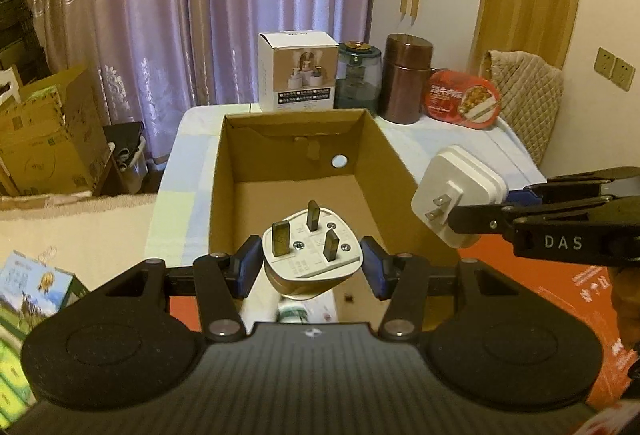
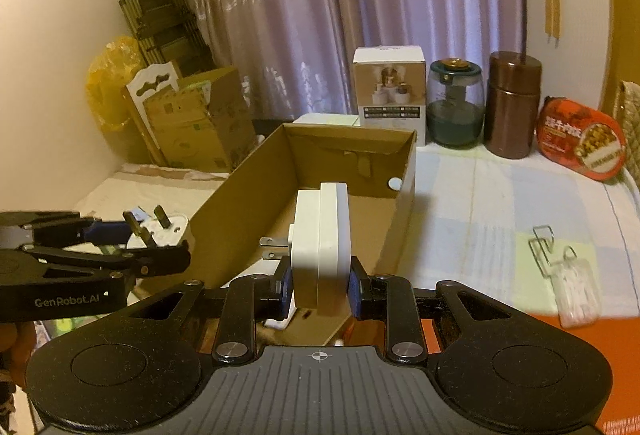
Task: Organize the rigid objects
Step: 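Lower the three-pin plug into the box with the left gripper while the right gripper brings the adapter over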
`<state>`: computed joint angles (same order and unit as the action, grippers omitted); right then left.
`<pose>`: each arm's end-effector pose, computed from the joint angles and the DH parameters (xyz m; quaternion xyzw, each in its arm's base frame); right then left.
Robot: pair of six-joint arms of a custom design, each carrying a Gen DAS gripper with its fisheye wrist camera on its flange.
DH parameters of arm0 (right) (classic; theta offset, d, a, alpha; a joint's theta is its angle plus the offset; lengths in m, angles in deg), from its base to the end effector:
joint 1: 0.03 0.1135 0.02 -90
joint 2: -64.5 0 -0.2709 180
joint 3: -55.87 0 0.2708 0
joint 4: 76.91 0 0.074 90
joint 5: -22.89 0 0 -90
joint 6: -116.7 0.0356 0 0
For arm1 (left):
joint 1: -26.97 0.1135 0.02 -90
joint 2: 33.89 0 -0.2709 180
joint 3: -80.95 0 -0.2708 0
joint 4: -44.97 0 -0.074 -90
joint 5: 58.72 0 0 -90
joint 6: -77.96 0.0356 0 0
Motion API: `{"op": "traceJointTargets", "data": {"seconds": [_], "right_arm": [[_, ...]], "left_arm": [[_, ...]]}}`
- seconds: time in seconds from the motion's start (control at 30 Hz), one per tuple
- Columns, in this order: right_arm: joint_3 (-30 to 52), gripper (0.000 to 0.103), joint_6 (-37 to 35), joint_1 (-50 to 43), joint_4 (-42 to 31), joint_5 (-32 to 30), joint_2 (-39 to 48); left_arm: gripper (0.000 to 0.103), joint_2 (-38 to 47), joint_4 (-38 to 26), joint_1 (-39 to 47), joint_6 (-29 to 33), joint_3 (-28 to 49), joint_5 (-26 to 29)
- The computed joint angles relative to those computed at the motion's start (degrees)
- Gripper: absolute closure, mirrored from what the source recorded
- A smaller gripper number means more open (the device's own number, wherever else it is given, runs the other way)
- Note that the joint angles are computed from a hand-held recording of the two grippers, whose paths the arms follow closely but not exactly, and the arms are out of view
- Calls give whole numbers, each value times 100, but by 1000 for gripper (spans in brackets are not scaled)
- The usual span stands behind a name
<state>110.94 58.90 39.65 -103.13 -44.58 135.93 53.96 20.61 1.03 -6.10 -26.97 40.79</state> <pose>0.2183 0.1633 0.2217 0.0198 0.9012 0.0867 0.4243 0.3156 -0.1601 0.2403 0.2818 0.8593 -0.1470 0.4007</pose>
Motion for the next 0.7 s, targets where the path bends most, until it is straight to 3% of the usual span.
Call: {"op": "traceJointTargets", "data": {"seconds": [0.4, 0.7], "right_arm": [[949, 79, -1142, -1102, 556, -758, 1630], [1113, 79, -1356, -1371, 827, -952, 2199]], "left_arm": [[55, 2006, -134, 166, 475, 1980, 73], [55, 2754, -175, 93, 735, 2533, -53]]}}
